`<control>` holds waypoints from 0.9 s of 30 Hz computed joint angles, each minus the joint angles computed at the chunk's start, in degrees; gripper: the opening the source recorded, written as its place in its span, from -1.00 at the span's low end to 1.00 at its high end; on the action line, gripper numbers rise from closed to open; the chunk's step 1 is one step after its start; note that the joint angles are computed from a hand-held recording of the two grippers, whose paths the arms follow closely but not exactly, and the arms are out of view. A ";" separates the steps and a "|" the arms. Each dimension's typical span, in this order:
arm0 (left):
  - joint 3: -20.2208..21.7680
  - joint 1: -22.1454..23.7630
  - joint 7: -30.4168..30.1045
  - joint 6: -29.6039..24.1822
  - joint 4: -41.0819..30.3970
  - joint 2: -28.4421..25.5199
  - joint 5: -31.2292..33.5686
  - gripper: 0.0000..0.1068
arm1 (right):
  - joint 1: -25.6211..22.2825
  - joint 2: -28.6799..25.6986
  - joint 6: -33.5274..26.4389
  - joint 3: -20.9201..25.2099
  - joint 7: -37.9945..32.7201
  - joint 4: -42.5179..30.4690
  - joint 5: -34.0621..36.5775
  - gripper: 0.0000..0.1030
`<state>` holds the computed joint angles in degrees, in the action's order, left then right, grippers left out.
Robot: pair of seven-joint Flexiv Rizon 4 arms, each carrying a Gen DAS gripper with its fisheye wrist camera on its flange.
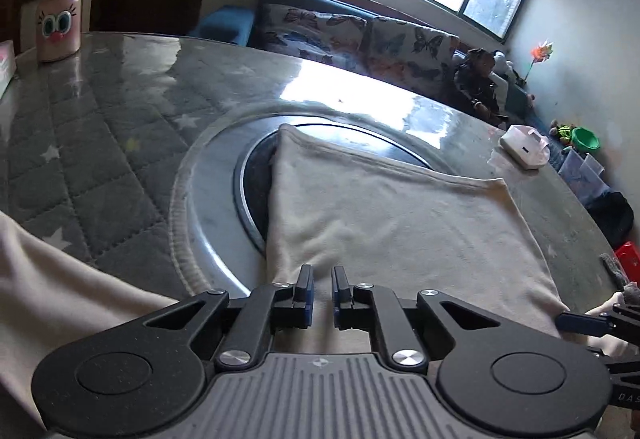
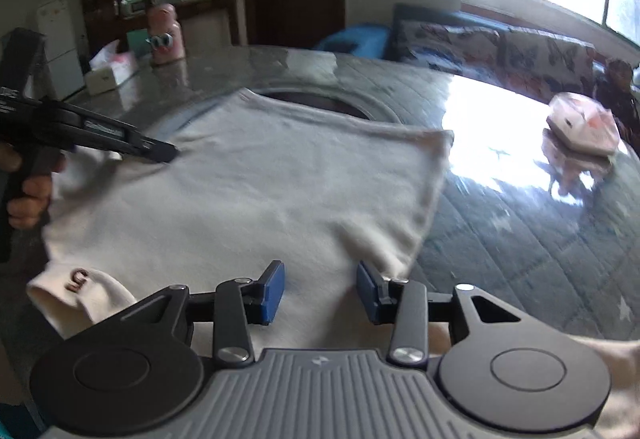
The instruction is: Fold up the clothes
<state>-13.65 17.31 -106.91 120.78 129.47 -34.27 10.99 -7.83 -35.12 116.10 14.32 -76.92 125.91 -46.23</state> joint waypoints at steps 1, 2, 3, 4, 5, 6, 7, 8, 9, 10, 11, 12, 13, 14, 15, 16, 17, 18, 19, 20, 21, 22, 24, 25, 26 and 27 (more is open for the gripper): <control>-0.01 0.07 0.13 -0.01 0.24 0.25 0.25 -0.79 | -1.43 0.08 0.11 0.54 0.64 0.32 -1.77 -0.22; 0.20 -0.33 0.83 0.30 0.56 0.57 0.87 -0.79 | -2.29 0.54 0.40 1.04 -0.11 1.02 -2.62 -0.19; 0.42 -0.79 1.60 0.62 0.88 0.89 1.47 -0.79 | -2.88 1.06 0.90 1.11 -0.53 1.72 -3.76 -0.14; 0.63 -1.25 2.39 0.94 1.20 1.22 2.04 -0.79 | -3.07 1.50 1.53 0.98 -1.03 2.41 -4.69 -0.13; 0.67 -1.71 3.18 1.50 1.61 1.55 2.80 -0.79 | -3.20 1.95 2.19 0.78 -1.48 3.09 -5.66 -0.13; 0.27 -1.63 3.74 2.04 2.21 1.78 3.96 -0.79 | -3.65 2.40 2.67 0.93 -1.45 3.83 -7.41 -0.13; -0.14 -1.53 4.27 2.54 2.79 2.01 5.14 -0.79 | -4.01 2.85 3.21 0.93 -1.34 4.55 -9.23 -0.13; -0.53 -1.47 4.80 3.01 3.35 2.23 6.29 -0.79 | -4.21 2.99 3.89 0.84 -1.05 5.04 -11.08 -0.13; -1.08 -1.28 5.19 3.19 3.92 2.35 7.43 -0.79 | -4.28 3.14 4.61 0.61 -0.74 5.52 -12.89 -0.13; -1.41 -1.39 5.63 3.13 4.50 2.56 8.22 -0.79 | -3.85 3.26 5.12 0.06 -0.59 5.76 -13.69 -0.13; -1.38 -1.83 6.26 3.12 5.16 2.84 8.72 -0.79 | -2.93 3.57 5.70 -0.68 -1.26 6.46 -13.94 -0.13; -0.55 -3.07 7.32 3.63 5.88 2.97 8.80 -0.78 | -2.07 3.93 5.85 -1.47 -1.65 7.08 -14.24 -0.13; 0.30 -4.37 8.46 4.19 6.59 3.07 8.79 -0.78 | -1.25 4.27 5.96 -2.18 -2.12 7.70 -14.47 -0.13; 1.85 -6.23 9.77 5.41 7.28 3.10 8.16 -0.78 | -0.20 4.70 6.32 -3.07 -3.45 8.60 -13.64 -0.13; 3.36 -8.12 11.15 6.69 7.98 3.07 7.42 -0.73 | 0.75 5.10 6.59 -3.80 -4.86 9.48 -12.74 -0.13; 4.79 -9.97 12.57 7.98 8.69 3.01 6.62 -0.71 | 1.68 5.42 6.92 -4.36 -6.18 10.15 -11.36 -0.13; 5.57 -11.18 13.71 8.43 9.00 3.12 5.84 -0.69 | 2.29 5.96 7.28 -4.71 -7.26 11.00 -10.07 -0.13; 6.27 -12.32 14.84 8.83 9.29 3.24 5.04 -0.69 | 2.81 6.47 7.60 -4.98 -8.30 11.80 -8.83 -0.13; 6.94 -13.45 15.99 9.22 9.58 3.35 4.23 -0.69 | 2.75 6.71 7.77 -4.94 -8.47 12.03 -8.60 -0.13; 6.55 -13.13 16.32 9.11 9.55 3.50 4.26 -0.69 | 2.32 6.89 8.15 -4.78 -8.27 12.24 -8.83 -0.13; 5.48 -11.84 16.07 8.83 9.44 3.56 5.16 -0.69 | 1.92 7.09 8.56 -4.70 -8.01 12.45 -9.12 -0.13; 4.67 -10.84 16.02 8.38 9.24 3.48 5.94 -0.69 | 1.60 7.28 8.98 -4.69 -7.74 12.65 -9.41 -0.13; 4.14 -10.28 16.45 7.73 8.90 3.27 6.34 -0.68 | 2.33 7.13 8.61 -5.14 -8.08 13.07 -8.53 -0.13; 4.14 -10.46 16.68 7.67 8.95 3.34 6.09 -0.68 | 2.48 7.03 9.06 -5.17 -8.43 13.31 -7.94 -0.13; 4.00 -10.45 16.83 7.32 8.97 3.55 5.94 -0.68 | 1.57 7.10 9.50 -4.94 -7.55 13.36 -8.79 -0.13; 3.77 -10.33 16.92 6.81 8.90 4.00 5.81 -0.68 | 0.75 7.18 9.99 -4.84 -6.58 13.39 -9.71 -0.13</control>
<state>-9.88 6.98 -89.99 127.59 138.37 -30.26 16.80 -7.07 -27.95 126.09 9.48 -83.50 139.30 -55.94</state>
